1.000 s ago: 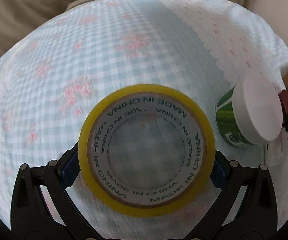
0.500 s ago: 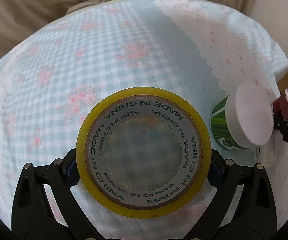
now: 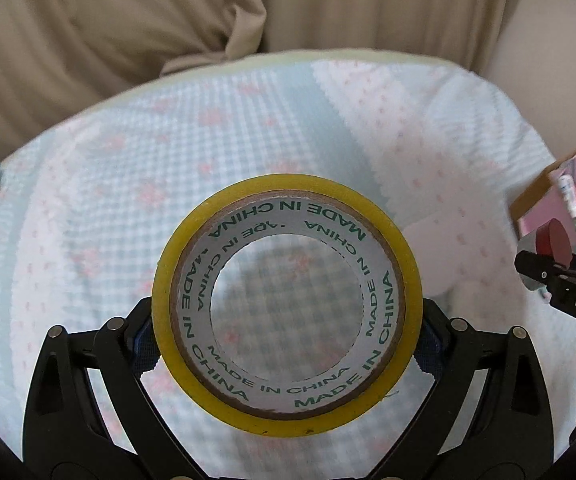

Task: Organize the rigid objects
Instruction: 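Carry the tape roll and red-lidded jar over the cardboard box with both tools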

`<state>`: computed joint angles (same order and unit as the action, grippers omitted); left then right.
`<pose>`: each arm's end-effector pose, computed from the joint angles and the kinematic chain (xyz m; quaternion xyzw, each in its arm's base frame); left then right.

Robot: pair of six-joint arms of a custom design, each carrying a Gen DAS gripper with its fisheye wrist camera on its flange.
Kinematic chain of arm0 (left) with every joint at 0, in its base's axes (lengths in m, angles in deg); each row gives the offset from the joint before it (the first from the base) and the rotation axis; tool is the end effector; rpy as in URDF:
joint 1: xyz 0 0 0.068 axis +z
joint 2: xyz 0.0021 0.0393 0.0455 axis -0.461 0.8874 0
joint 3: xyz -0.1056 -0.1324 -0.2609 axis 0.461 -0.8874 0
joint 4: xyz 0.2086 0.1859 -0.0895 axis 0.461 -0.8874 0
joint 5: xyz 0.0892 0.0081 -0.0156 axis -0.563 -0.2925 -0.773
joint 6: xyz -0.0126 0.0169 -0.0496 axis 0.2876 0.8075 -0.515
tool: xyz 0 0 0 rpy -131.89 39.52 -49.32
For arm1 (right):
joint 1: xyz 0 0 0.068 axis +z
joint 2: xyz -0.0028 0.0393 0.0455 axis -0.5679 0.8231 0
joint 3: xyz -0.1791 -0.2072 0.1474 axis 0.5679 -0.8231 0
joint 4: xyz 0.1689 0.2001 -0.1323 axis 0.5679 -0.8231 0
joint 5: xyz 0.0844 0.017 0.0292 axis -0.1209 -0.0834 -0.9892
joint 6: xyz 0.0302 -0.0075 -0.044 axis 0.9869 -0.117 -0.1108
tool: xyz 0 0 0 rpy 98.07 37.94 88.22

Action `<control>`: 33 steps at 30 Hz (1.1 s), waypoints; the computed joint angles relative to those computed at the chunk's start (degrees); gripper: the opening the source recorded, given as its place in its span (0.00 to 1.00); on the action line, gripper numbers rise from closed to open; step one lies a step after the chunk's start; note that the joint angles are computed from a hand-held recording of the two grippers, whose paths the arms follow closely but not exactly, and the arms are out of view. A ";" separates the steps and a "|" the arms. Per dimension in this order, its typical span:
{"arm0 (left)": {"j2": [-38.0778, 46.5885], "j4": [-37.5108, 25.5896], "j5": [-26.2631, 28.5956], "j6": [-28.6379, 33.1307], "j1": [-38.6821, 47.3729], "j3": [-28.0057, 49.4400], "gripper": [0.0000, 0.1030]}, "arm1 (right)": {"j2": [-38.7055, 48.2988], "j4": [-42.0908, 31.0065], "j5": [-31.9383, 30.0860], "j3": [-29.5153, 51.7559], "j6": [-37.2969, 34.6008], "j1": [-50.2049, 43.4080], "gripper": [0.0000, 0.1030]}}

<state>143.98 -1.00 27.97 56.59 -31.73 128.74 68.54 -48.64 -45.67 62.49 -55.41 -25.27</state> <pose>0.2907 -0.0169 0.1679 -0.0765 0.9503 0.0247 0.3009 0.3419 0.0591 0.1583 -0.0720 0.9692 0.0618 0.2271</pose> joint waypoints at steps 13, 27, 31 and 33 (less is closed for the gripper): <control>-24.47 -37.03 -4.56 -11.41 -12.78 14.02 0.93 | -25.19 -33.16 -3.21 8.79 -3.34 -4.26 0.49; -13.60 -56.15 -24.08 -35.89 -43.94 38.98 0.93 | -26.40 -54.90 -18.60 28.07 -27.92 -28.81 0.49; -5.24 -58.86 -27.99 -43.33 -49.12 47.71 0.93 | -19.59 -60.31 -24.14 35.85 -38.67 -36.81 0.49; -0.63 -59.17 -28.96 -45.12 -50.32 51.69 0.93 | -15.59 -62.98 -26.02 40.29 -43.42 -39.85 0.49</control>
